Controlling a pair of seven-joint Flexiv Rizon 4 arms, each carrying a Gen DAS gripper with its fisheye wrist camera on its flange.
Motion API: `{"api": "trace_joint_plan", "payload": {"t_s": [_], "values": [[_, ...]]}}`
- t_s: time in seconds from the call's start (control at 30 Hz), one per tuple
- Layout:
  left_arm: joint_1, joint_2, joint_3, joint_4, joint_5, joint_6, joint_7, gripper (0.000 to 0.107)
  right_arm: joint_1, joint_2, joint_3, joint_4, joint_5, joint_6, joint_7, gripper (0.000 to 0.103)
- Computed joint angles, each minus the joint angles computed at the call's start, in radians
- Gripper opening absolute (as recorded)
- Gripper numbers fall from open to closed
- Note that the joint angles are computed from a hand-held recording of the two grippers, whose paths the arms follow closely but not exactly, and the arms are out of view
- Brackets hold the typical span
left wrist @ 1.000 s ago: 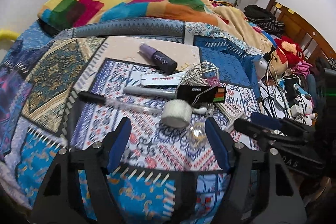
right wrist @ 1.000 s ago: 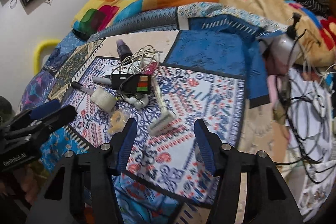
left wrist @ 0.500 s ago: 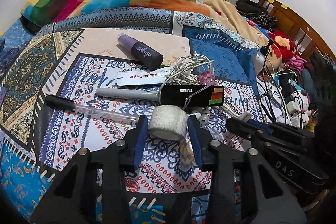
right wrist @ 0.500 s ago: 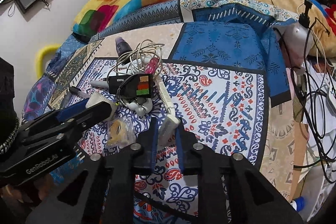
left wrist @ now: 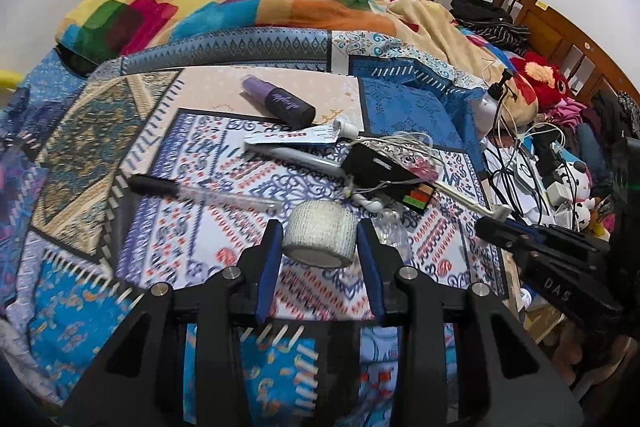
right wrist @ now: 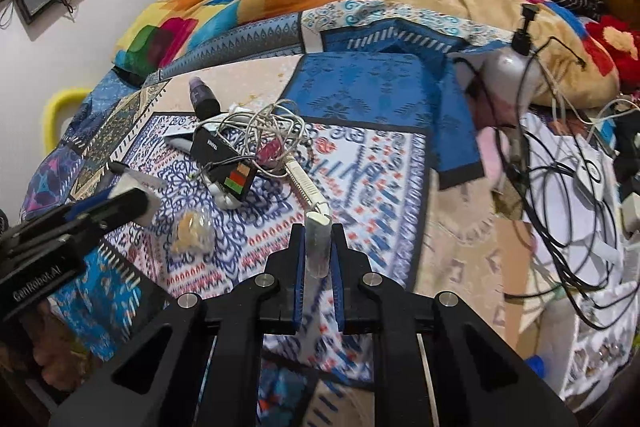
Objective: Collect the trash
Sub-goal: 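Close the left gripper on the white tape roll and lift it, then carry the tape roll with the left gripper over the white bin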
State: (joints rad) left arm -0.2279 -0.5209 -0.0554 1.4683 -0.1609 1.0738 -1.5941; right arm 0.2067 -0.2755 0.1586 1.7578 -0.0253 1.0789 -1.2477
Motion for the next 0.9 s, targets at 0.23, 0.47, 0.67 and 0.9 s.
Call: {"api": "trace_joint_plan", "payload": {"t_s": [0.23,0.47,0.67,0.9], "values": [[-0.02,0.09,0.031,0.055,0.045,-0.002,-0.057,0.037,-0.004,0.078,-0.01,0.052,-0.029,0.003,0.023,0.011],[-0.039,0.171,0.052,0.082,0.125,-0.004,-0.127,0.037,-0.001,0.152,-0.02,0.08,-0.084,0.025,0.053,0.011],[-0.033,0.261,0.051,0.142,0.164,0.01,-0.166,0.037,0.008,0.209,-0.018,0.114,-0.158,0.051,0.09,0.011],[-0.015,0.389,0.053,0.242,0.218,0.023,-0.224,0.037,0.018,0.257,-0.006,0.136,-0.197,0.05,0.111,0.011]]}}
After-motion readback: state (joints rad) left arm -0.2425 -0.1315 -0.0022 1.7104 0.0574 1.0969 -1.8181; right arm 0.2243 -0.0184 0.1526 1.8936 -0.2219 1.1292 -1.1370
